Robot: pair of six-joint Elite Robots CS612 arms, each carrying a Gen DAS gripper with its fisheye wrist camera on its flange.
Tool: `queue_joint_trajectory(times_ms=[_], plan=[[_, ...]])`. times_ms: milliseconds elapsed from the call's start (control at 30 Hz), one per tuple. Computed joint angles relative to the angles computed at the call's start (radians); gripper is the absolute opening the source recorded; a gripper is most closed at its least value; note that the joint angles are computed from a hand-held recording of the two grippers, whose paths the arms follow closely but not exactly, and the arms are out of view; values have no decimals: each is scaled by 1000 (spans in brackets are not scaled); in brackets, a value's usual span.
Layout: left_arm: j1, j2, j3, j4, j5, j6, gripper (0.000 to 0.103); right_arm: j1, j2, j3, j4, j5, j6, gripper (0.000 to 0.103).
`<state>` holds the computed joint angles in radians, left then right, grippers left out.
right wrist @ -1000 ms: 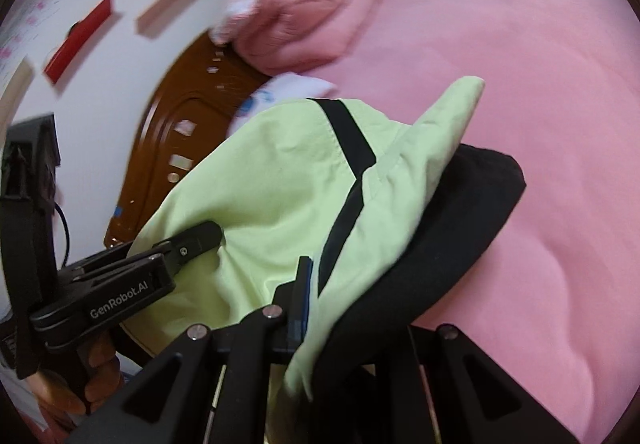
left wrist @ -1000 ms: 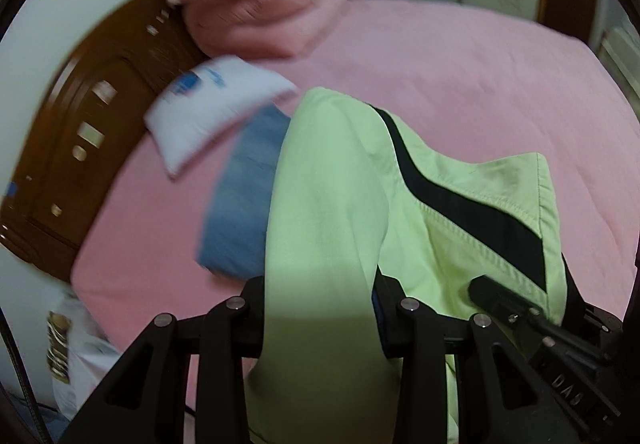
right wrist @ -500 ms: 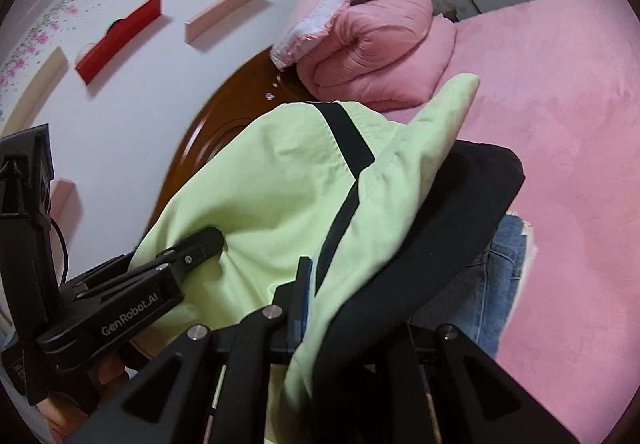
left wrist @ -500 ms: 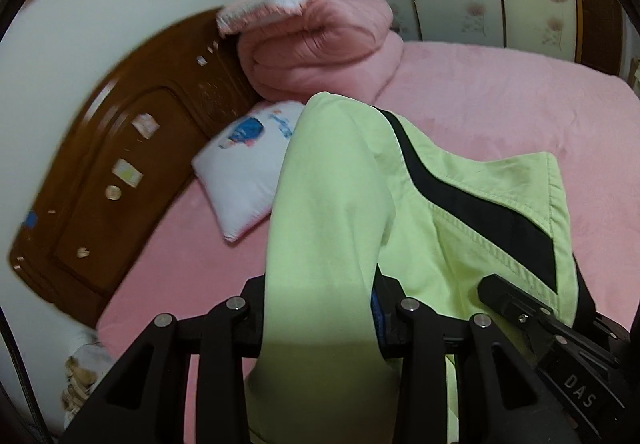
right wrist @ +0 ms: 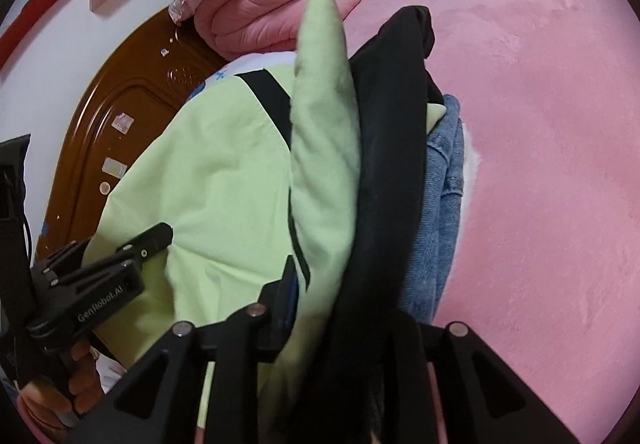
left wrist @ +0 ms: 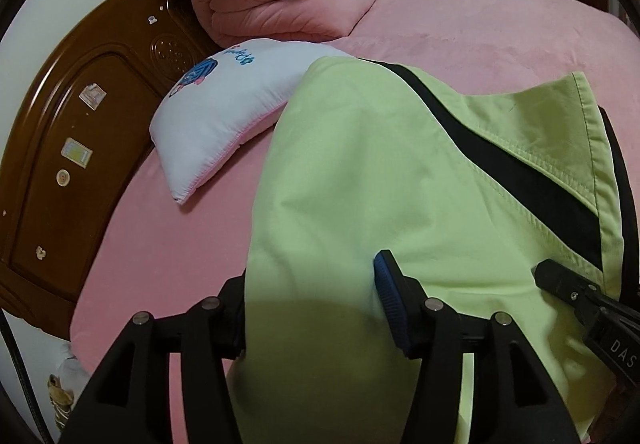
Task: Fold large clothes
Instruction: 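Carry the folded jacket with both tools onto the clothes stack by the pillows, then release the jacket on the stack and pull both tools back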
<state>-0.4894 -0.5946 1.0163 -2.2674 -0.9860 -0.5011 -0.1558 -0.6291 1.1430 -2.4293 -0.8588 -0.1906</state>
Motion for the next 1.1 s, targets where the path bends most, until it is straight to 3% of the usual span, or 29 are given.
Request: queue_joint_trajectory(times_ms=[400, 467, 500, 567, 633, 667, 733, 767, 800, 867, 933, 1000, 1100], plan=[[-10, -15, 26, -12, -5, -31, 55, -2, 9, -13, 13, 8, -15, 23], [-11, -14, 19, 14, 1, -57, 64, -3, 5, -7, 10, 4, -10, 24], [-13, -14, 9, 64, 6, -100, 69, -4, 2, -4, 10, 2, -4, 25], [-20, -12, -12, 172, 48, -207, 95, -4, -5, 2, 12, 1, 17, 28], [-36, -27, 13, 204, 90, -282, 97, -12, -21, 29, -1, 12, 32, 32], [-48, -37, 27, 232, 112, -351, 97, -17, -28, 41, -4, 20, 33, 40], [-73, -50, 40, 328, 152, -561, 97, -30, -55, 80, 13, 10, 21, 65], [-84, -65, 60, 355, 151, -665, 102, -33, -69, 97, 25, -29, 24, 87], [-92, -77, 73, 391, 119, -770, 103, -39, -86, 123, 19, -74, 43, 91], [-112, -88, 81, 450, 33, -965, 103, -65, -113, 183, -15, -72, 79, 91], [-134, -98, 100, 465, -73, -1079, 103, -88, -140, 225, 9, -89, 84, 91], [-158, -86, 80, 521, -163, -1106, 103, -111, -168, 261, 64, -161, 46, 91], [-190, -52, 22, 619, -260, -1082, 103, -156, -197, 306, 116, -199, -45, 91]])
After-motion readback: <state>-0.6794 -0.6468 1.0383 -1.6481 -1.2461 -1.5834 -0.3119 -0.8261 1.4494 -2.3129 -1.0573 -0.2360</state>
